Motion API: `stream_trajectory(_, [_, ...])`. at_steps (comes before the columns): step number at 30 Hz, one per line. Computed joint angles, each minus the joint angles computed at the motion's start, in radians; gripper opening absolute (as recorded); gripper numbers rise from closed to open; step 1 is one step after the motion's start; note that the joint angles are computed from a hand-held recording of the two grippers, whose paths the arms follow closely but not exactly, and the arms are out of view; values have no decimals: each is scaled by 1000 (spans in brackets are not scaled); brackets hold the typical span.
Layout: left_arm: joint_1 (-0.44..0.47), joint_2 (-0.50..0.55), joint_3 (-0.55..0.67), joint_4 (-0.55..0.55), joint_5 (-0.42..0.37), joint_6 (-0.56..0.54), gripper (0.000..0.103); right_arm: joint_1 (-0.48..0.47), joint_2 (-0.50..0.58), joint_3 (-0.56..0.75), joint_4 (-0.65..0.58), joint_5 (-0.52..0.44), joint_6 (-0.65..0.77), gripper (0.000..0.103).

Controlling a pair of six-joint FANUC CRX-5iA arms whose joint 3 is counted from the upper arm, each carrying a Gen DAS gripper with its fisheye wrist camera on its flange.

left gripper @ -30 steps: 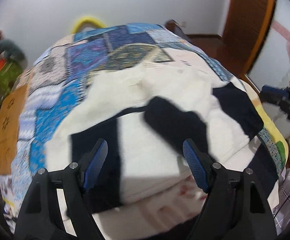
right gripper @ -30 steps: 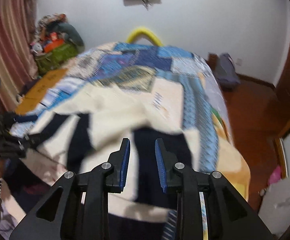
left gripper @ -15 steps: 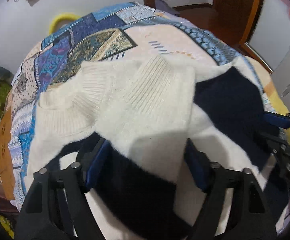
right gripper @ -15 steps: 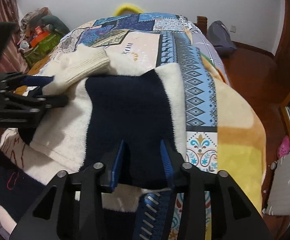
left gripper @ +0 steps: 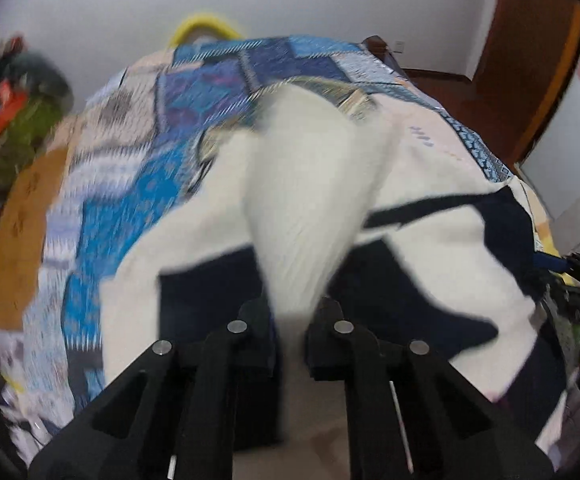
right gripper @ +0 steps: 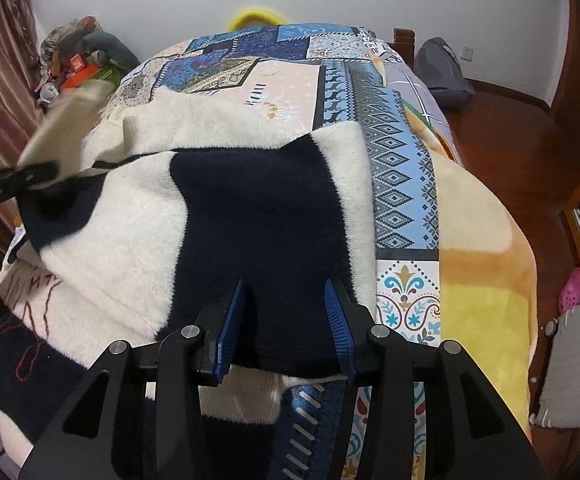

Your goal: Fold small clothes

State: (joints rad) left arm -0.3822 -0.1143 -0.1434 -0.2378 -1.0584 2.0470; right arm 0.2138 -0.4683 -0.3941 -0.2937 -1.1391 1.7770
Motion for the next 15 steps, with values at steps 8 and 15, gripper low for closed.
stream_trajectory(8, [171,-175,-239,189,61,-123,39,49,-20,-11,58,1,-71,38])
stream_trajectory(15, [307,-234,-354,403,148,-229,42,65,-46,-13,79,-3,-110,38])
